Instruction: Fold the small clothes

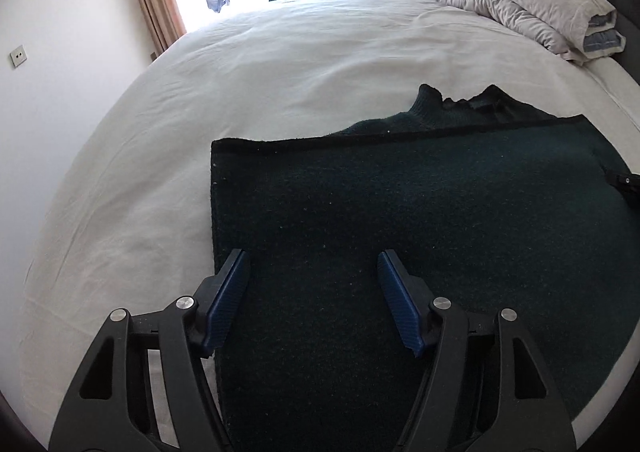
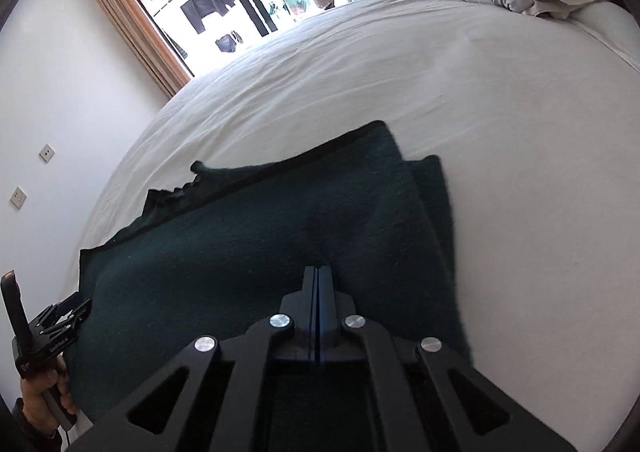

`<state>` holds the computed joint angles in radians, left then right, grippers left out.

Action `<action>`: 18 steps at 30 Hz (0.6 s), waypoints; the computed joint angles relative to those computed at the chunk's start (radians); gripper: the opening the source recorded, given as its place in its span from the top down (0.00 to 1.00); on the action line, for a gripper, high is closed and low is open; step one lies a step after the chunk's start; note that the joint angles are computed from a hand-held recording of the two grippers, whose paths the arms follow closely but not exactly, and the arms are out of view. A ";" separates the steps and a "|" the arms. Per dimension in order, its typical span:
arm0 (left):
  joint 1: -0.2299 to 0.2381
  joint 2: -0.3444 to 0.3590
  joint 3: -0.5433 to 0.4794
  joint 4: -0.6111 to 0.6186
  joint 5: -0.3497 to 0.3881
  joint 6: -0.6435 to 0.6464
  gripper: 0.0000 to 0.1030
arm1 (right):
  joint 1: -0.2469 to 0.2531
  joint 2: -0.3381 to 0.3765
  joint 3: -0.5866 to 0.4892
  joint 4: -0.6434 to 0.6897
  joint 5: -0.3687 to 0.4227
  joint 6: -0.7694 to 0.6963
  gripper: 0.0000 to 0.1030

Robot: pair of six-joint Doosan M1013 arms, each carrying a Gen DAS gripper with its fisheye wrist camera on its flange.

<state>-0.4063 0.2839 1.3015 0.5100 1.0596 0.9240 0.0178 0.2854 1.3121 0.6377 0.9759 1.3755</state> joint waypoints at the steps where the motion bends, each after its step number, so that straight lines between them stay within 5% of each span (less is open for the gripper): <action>1: -0.003 -0.001 0.002 0.009 -0.003 -0.006 0.36 | -0.003 -0.006 0.013 -0.018 -0.025 0.017 1.00; 8: 0.006 0.008 -0.002 -0.001 -0.019 -0.020 0.36 | 0.028 -0.020 -0.021 -0.226 -0.062 0.246 0.97; 10: 0.012 0.013 -0.005 -0.016 -0.023 -0.018 0.35 | 0.032 -0.029 -0.022 -0.121 -0.074 0.188 0.93; 14: 0.009 0.021 -0.012 -0.007 -0.017 -0.024 0.35 | 0.063 -0.002 -0.068 0.030 -0.023 0.059 0.65; 18: 0.011 0.025 -0.014 -0.013 -0.016 -0.022 0.35 | 0.087 0.048 -0.106 0.001 0.045 0.082 0.65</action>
<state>-0.3950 0.3085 1.2877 0.4969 1.0436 0.9023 0.1045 0.3336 1.2064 0.6389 1.0211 1.4578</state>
